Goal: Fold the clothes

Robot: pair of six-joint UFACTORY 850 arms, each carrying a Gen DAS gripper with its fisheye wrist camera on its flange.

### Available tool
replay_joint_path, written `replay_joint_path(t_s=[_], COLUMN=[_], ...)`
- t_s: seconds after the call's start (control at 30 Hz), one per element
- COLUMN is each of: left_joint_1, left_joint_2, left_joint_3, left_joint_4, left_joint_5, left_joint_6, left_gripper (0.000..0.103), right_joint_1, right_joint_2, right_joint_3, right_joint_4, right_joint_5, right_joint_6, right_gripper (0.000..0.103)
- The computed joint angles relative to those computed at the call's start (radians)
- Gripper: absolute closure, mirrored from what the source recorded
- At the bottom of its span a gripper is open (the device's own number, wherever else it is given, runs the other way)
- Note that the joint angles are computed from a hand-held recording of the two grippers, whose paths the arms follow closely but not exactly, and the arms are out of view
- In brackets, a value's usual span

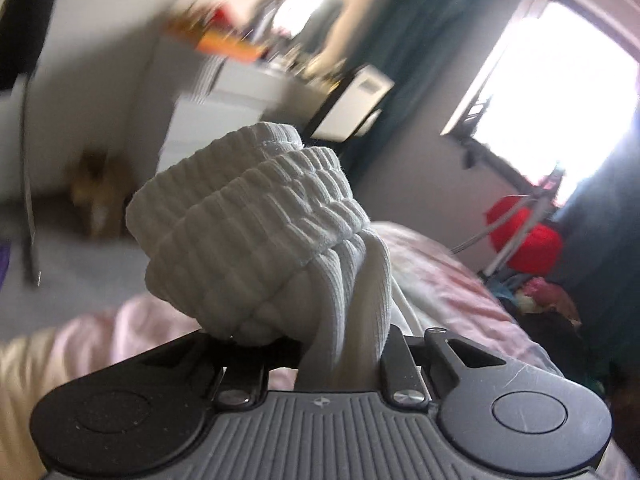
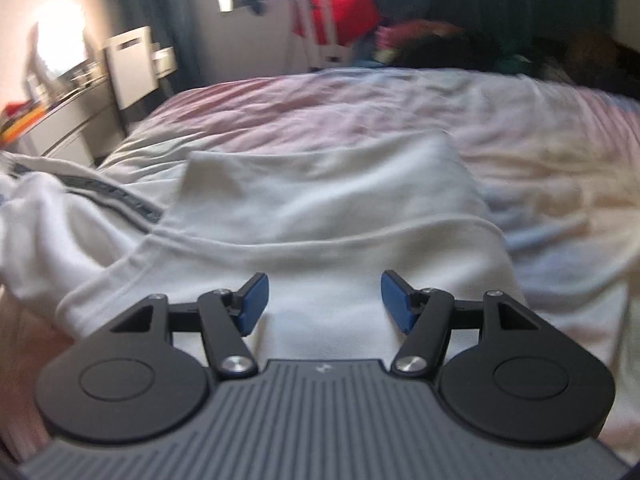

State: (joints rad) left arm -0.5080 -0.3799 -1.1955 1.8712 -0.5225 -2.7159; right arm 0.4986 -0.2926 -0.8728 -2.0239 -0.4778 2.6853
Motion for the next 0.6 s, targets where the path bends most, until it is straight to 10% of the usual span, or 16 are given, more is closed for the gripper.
replay_joint_path(t_s=[0.33, 0.6], left_joint_1=[-0.265, -0.439], left_joint_2=[-0.06, -0.361], left_joint_3=[-0.182, -0.552], left_joint_4=[0.017, 0.002], left_joint_5=[-0.245, -0.344], left_joint_6=[0.123, 0.373], left_gripper=[0.087, 0.088], right_joint_1=[-0.025, -0.111], right_joint_2=[0.127, 0.212], right_joint_3=[0.106, 0.176], right_joint_4=[-0.108, -0.151], right_joint_5=[-0.097, -0.15], right_joint_6=[0.233, 0.359], right_gripper=[0.038, 0.038])
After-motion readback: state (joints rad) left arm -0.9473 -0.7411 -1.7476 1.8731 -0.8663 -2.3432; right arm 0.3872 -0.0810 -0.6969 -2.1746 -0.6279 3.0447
